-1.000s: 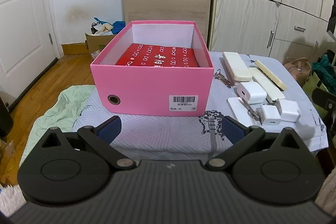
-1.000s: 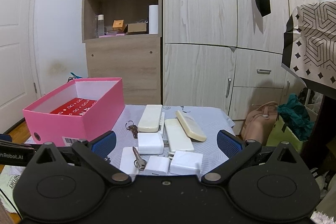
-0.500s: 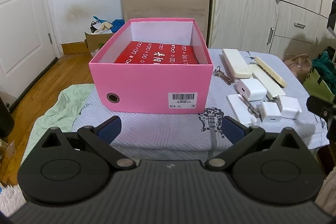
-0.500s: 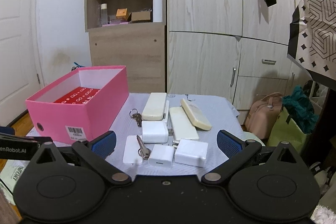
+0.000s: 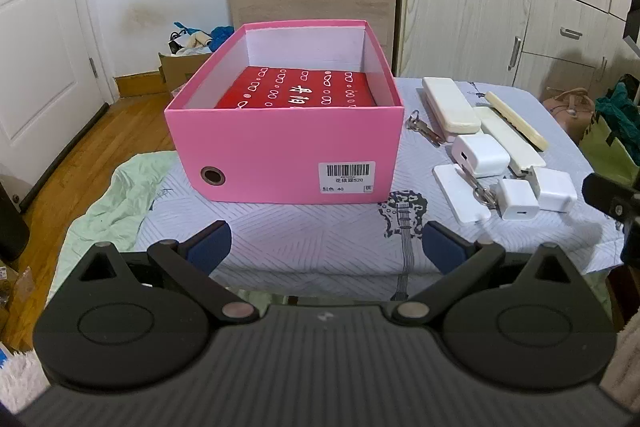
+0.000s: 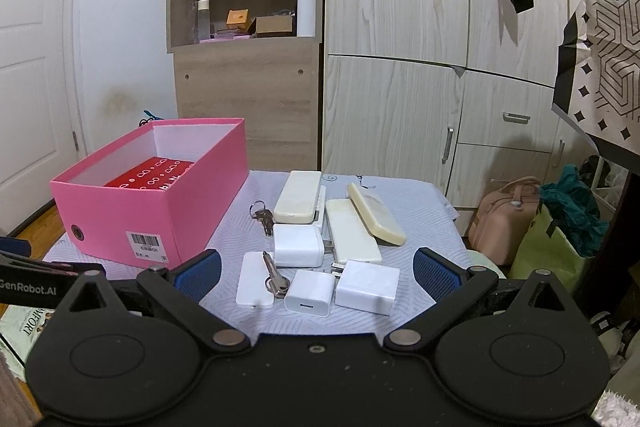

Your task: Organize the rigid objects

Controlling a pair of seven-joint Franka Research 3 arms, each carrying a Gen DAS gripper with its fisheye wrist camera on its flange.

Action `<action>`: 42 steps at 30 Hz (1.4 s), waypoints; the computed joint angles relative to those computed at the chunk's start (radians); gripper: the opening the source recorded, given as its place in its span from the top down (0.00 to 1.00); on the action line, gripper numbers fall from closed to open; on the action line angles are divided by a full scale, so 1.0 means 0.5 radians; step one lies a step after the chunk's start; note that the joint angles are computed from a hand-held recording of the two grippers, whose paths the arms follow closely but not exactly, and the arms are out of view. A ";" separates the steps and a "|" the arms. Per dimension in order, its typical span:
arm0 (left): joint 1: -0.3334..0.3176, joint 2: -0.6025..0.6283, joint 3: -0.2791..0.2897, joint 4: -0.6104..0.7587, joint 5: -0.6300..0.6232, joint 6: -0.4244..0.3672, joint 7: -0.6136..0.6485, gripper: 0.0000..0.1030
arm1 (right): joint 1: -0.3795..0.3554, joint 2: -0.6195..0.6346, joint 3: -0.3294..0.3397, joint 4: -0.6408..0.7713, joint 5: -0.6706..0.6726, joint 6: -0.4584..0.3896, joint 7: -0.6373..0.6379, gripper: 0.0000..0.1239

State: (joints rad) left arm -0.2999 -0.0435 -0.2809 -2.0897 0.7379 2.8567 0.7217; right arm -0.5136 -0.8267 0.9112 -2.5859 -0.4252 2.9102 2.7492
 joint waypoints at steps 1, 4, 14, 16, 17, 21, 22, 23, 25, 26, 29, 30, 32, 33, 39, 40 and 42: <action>0.000 0.001 0.000 0.001 0.003 0.000 -0.002 0.00 | 0.001 0.001 0.000 0.001 -0.001 -0.002 0.001 0.17; -0.002 0.004 0.001 0.004 -0.004 -0.001 0.001 0.00 | 0.001 0.002 0.000 0.002 -0.005 -0.004 0.003 0.17; -0.016 -0.004 0.002 -0.009 -0.129 0.022 0.115 0.00 | 0.002 0.004 -0.002 0.003 -0.016 -0.004 0.011 0.17; -0.020 -0.013 0.008 -0.019 -0.210 0.034 0.172 0.00 | 0.000 0.003 0.001 0.005 -0.016 -0.004 0.016 0.17; -0.021 -0.018 0.011 -0.023 -0.258 0.036 0.201 0.00 | -0.005 0.005 0.004 0.008 -0.015 -0.001 0.021 0.17; -0.046 -0.040 0.027 -0.022 -0.560 0.023 0.446 0.02 | 0.045 0.042 -0.088 -0.039 0.035 0.154 0.020 0.17; -0.052 -0.045 0.029 -0.014 -0.616 0.014 0.521 0.02 | 0.088 0.064 -0.154 -0.073 0.070 0.257 0.003 0.17; -0.060 -0.052 0.032 -0.003 -0.673 0.002 0.610 0.02 | 0.126 0.084 -0.222 -0.117 0.110 0.396 -0.019 0.17; -0.085 -0.067 0.051 0.017 -0.867 -0.011 0.849 0.01 | 0.190 0.162 -0.359 -0.192 0.182 0.733 -0.062 0.17; -0.088 -0.071 0.053 0.037 -0.909 -0.019 0.929 0.00 | 0.209 0.217 -0.411 -0.206 0.201 0.875 -0.097 0.17; -0.081 -0.081 0.064 0.090 -0.985 0.018 1.093 0.00 | 0.364 0.381 -0.596 -0.077 0.163 0.803 -0.295 0.17; -0.091 -0.071 0.075 0.128 -1.075 -0.002 1.177 0.00 | 0.338 0.392 -0.580 -0.009 0.159 0.729 -0.354 0.17; -0.089 -0.017 0.079 0.267 -1.202 -0.116 1.260 0.00 | 0.262 0.426 -0.536 0.114 0.162 0.653 -0.454 0.17; -0.070 0.027 0.064 0.373 -1.143 -0.225 1.173 0.00 | 0.245 0.472 -0.538 0.189 0.153 0.622 -0.524 0.17; -0.021 0.281 0.042 0.793 -0.858 -0.382 1.158 0.00 | 0.380 0.904 -0.734 0.649 0.237 0.359 -0.926 0.17; -0.009 0.329 0.037 0.855 -0.910 -0.364 1.251 0.00 | 0.450 0.991 -0.797 0.736 0.254 0.277 -0.990 0.17; -0.009 0.431 0.057 1.006 -0.944 -0.422 1.191 0.00 | 0.544 1.191 -0.886 0.930 0.271 0.100 -1.059 0.17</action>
State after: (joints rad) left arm -0.3045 0.1719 -0.2523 -1.5865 0.2657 2.6457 1.3172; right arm -0.2416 -0.2310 0.4684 -2.1207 -0.2895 2.9601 2.2198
